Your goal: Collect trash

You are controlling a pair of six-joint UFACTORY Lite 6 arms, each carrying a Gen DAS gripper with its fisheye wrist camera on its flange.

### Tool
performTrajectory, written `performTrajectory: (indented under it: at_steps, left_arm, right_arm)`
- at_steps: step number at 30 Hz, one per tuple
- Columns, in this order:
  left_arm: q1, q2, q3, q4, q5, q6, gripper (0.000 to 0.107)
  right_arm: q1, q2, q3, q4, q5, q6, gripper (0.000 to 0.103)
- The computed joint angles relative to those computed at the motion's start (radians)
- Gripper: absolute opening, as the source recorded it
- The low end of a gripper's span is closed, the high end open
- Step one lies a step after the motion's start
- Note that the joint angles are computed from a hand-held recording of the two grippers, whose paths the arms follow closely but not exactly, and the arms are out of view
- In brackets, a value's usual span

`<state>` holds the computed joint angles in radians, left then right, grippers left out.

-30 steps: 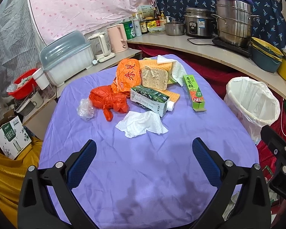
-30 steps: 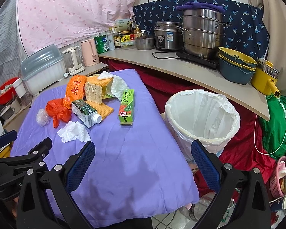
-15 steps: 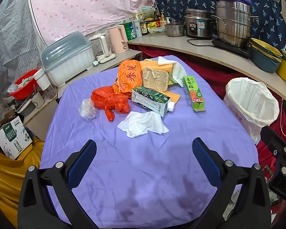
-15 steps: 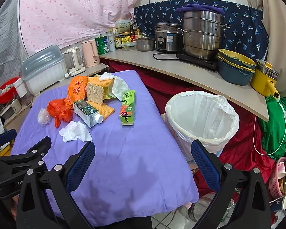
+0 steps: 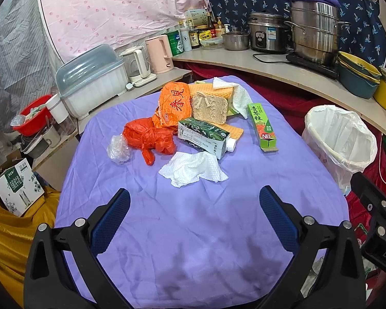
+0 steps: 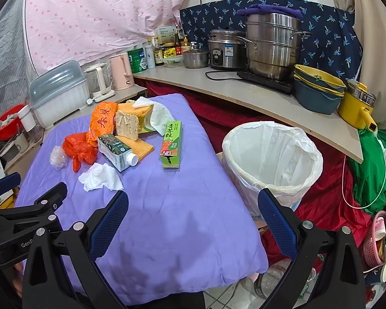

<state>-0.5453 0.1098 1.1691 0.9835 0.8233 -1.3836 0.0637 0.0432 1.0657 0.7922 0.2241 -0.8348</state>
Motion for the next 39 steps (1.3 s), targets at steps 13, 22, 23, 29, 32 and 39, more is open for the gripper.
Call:
performTrajectory:
  at_steps: [13,22,23,29,32,39]
  left_arm:
    - [-0.001,0.000,0.008,-0.007,0.004,0.009,0.096]
    - [0.001,0.001,0.004,-0.009,0.004,0.009,0.096]
    - [0.001,0.000,0.003,-0.008,0.003,0.008,0.096]
    - [0.002,-0.002,-0.005,-0.005,-0.004,0.006,0.096]
    - [0.005,0.000,-0.012,-0.004,-0.014,-0.001,0.096]
    - [-0.002,0.007,-0.002,-0.002,-0.015,-0.016,0.096]
  right_arm:
    - [0.000,0.006,0.006,-0.011,0.000,0.010,0.096]
    - [0.001,0.013,0.005,0.010,0.001,-0.010,0.096]
    - [0.001,0.013,0.004,0.012,0.001,-0.011,0.096]
    - [0.003,0.011,0.001,0.006,-0.005,-0.003,0.096]
    - [0.008,0.010,-0.005,0.008,-0.010,0.003,0.096]
    - [0.007,0.003,-0.017,0.042,-0.017,-0.022,0.096]
